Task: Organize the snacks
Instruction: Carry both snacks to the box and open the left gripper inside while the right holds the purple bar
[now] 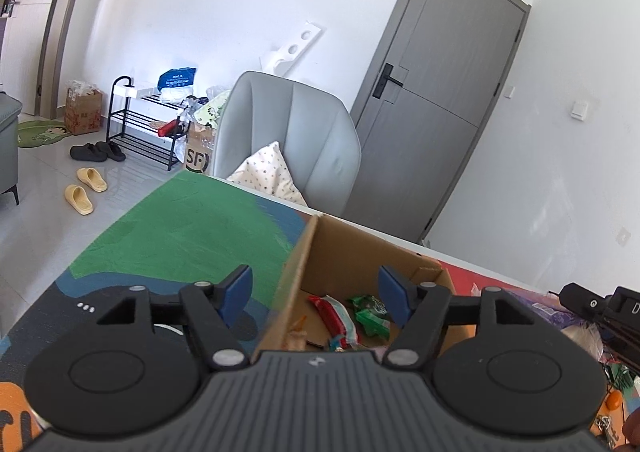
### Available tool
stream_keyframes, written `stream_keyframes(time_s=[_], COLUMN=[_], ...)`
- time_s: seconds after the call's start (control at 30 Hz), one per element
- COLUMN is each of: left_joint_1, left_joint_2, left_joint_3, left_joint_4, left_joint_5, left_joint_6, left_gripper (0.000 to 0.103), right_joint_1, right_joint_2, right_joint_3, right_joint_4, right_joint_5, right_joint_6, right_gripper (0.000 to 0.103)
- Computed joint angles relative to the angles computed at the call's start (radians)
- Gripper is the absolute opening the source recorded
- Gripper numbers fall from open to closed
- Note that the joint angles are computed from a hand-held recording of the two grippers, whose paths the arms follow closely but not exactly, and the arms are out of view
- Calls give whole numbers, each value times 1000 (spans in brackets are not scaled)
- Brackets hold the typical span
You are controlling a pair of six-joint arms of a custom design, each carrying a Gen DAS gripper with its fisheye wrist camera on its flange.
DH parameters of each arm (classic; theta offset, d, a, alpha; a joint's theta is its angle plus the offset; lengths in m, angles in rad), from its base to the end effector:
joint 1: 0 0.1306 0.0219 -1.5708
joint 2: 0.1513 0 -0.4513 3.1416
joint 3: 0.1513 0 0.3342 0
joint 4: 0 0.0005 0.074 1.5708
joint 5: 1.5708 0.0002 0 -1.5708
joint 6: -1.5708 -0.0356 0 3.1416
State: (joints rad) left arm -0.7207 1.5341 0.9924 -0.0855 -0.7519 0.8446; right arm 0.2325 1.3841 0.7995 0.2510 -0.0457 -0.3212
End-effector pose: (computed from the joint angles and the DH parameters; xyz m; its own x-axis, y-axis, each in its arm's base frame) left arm 0.3468 -0.2729 0.3478 -0.3425 -0.4260 -0.8374 -0.2855 0.8963 -0.3392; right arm 0.3774 0.0905 0.3611 -0.3883 0.2322 -0.8918 -0.1576 0.9367 0.3125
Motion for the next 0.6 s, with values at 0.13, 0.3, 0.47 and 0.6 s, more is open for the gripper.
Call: stream_keyframes(time_s=[0.13,0.3,0.47,0.6], left_joint_1=[14,33,48,47], left_joint_2=[-18,-32,-42,-49], left_joint_3=[-17,-35,-51,-56], left_joint_4=[4,-5,-9,-15], left_joint_5=[-2,8,12,7], left_joint_6=[5,11,23,25], left_gripper=[68,68,68,68], right_joint_1=[28,62,94,91], right_joint_2=[9,34,66,71], right_joint_3=[14,39,42,51], right_joint_4=[3,-2,58,3], right_joint_5=[7,22,57,35], right_joint_6=[9,12,40,14], right_gripper=[18,18,22,45])
